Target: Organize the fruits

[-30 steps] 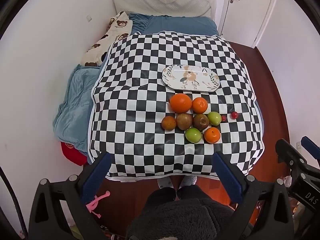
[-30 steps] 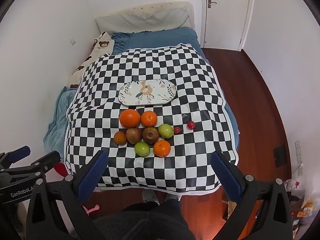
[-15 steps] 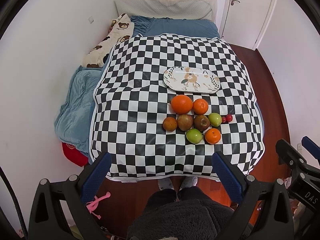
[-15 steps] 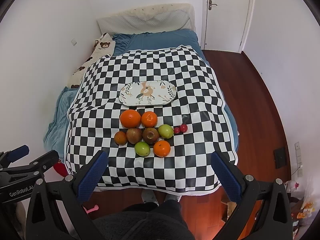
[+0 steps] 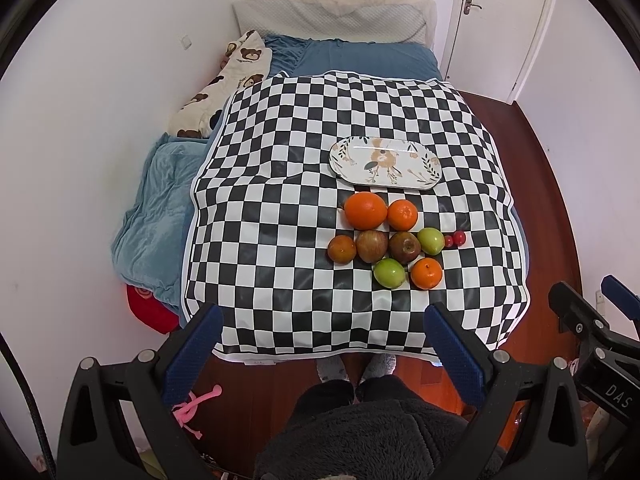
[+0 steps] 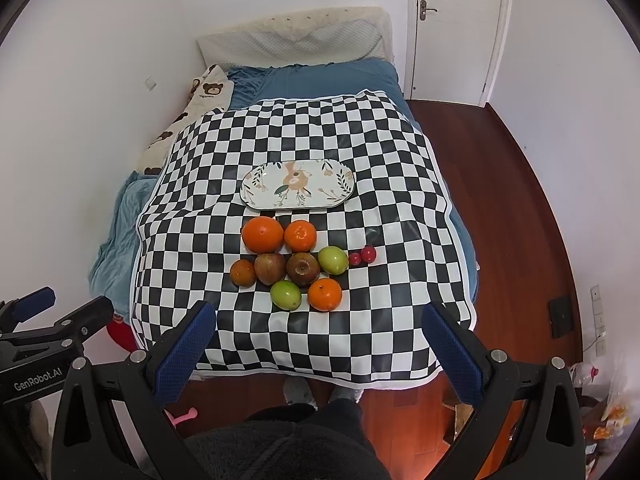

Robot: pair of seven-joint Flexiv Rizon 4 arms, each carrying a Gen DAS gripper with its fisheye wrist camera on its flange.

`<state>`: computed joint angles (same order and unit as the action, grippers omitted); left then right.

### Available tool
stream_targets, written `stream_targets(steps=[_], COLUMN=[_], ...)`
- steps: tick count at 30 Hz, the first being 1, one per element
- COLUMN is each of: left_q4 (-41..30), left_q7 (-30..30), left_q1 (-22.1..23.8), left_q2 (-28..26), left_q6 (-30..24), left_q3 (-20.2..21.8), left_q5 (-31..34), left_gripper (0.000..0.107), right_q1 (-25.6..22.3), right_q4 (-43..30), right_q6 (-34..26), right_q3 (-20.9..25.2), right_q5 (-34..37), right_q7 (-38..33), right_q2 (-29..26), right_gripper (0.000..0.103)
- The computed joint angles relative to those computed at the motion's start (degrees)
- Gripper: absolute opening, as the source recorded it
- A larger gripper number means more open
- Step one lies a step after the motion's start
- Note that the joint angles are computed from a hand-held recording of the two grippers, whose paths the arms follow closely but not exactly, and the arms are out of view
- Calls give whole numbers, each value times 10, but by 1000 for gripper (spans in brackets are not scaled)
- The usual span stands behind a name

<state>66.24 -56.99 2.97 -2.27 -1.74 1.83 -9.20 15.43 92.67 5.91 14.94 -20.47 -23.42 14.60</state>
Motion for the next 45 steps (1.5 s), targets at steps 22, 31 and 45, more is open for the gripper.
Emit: stream_targets(steps=[22,31,45], left_q4=[9,10,14], left_q7=[1,1,0], left_q1=[0,0,-1], left_q2=[4,5,7], left_q6=[13,14,20], left_q3=[0,0,1], left_q5=[-2,-2,-4], left_gripper=[103,103,103], right_q1=[1,1,4], right_q4=[-2,-2,-10], right_q6=[-4,-4,-8], right_q3=[3,3,5], right_q5=[-2,-3,-6], right_q7=[2,2,5], right_q2=[3,3,-2], right_gripper=[103,103,103])
